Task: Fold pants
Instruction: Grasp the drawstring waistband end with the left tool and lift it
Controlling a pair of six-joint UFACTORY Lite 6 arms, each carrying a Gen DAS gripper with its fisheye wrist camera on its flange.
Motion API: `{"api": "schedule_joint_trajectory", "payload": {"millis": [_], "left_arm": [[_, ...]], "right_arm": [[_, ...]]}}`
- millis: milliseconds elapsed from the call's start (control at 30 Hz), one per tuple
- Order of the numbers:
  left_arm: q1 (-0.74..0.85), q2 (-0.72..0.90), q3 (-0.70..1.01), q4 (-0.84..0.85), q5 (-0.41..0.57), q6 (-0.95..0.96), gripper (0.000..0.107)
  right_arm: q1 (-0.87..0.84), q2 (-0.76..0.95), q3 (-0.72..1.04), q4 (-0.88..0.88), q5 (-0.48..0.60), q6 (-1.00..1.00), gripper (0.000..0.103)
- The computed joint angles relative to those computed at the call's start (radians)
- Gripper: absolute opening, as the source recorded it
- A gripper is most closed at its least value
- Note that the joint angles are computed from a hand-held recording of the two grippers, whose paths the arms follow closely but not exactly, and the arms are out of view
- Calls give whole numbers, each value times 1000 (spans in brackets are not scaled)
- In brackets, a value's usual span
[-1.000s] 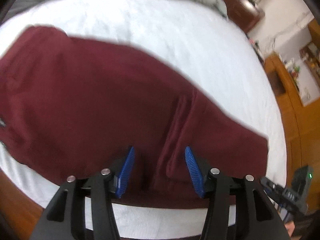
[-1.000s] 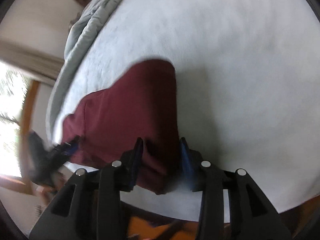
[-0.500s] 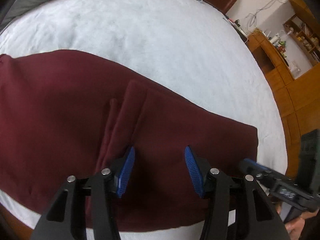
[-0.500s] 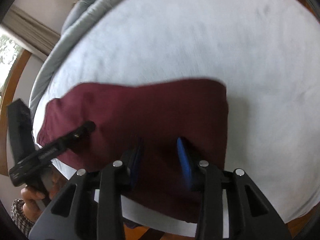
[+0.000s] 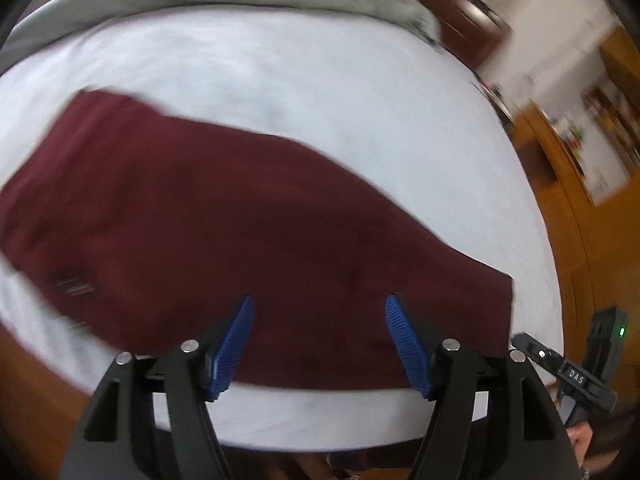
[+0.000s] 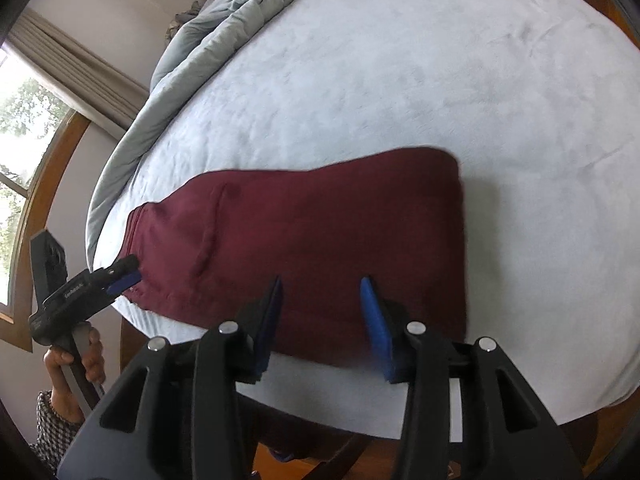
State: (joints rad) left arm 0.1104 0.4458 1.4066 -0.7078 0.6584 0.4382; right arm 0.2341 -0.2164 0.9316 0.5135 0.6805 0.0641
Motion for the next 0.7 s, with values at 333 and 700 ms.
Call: {"api": "schedule_joint_trajectory", "payload": {"millis": [333, 700], "left_arm": [[468, 78, -44, -171, 65, 105, 67], [549, 328, 176, -288, 153, 118, 67]], "right_arm": [[160, 156, 65, -89, -54, 124, 42], [169, 188, 50, -77, -82, 132, 43]]}}
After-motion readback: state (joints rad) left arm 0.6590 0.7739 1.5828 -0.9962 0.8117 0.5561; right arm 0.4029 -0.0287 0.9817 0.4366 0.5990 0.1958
